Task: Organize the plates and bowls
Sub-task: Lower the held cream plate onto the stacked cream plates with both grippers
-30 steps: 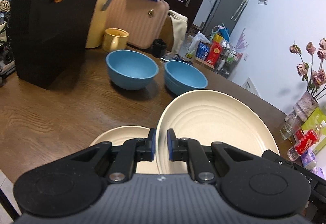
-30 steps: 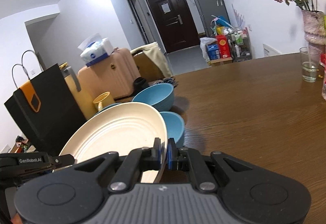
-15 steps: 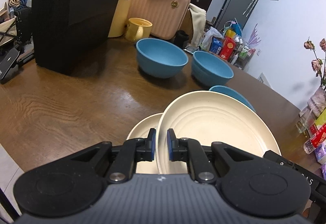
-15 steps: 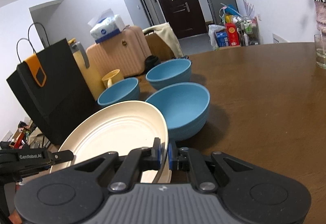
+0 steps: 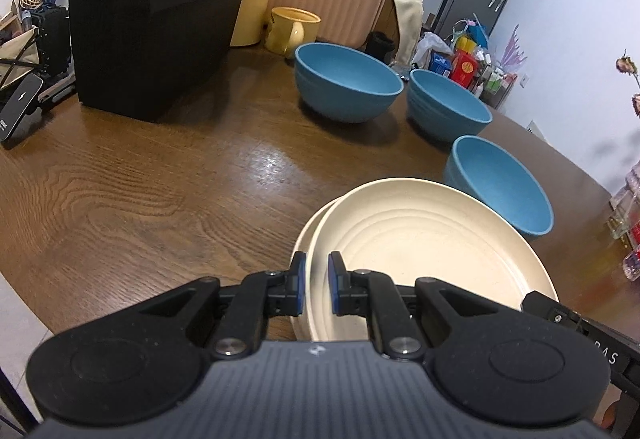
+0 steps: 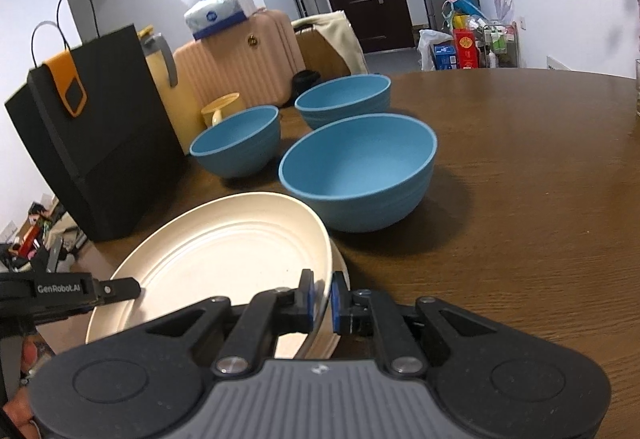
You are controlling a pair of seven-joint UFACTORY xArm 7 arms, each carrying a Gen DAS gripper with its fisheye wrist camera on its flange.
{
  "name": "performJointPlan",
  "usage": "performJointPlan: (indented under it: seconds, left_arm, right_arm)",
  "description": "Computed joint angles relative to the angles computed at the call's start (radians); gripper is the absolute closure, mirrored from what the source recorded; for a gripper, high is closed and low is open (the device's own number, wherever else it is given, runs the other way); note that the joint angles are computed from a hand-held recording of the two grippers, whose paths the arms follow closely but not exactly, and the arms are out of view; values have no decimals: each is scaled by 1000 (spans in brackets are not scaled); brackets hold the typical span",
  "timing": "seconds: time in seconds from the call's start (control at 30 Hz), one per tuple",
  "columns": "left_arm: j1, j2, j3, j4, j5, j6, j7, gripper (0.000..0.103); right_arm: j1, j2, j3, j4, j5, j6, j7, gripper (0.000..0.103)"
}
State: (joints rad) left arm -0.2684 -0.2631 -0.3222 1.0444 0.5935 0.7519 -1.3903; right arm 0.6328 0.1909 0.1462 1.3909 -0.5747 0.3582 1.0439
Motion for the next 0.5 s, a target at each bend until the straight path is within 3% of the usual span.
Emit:
performJointPlan:
  seconds: [0.5]
  left_arm:
    - [19,21,17,-24,33,-56,20,91]
  right_arm:
    - [26,47,-30,21,-23,-21,27,94]
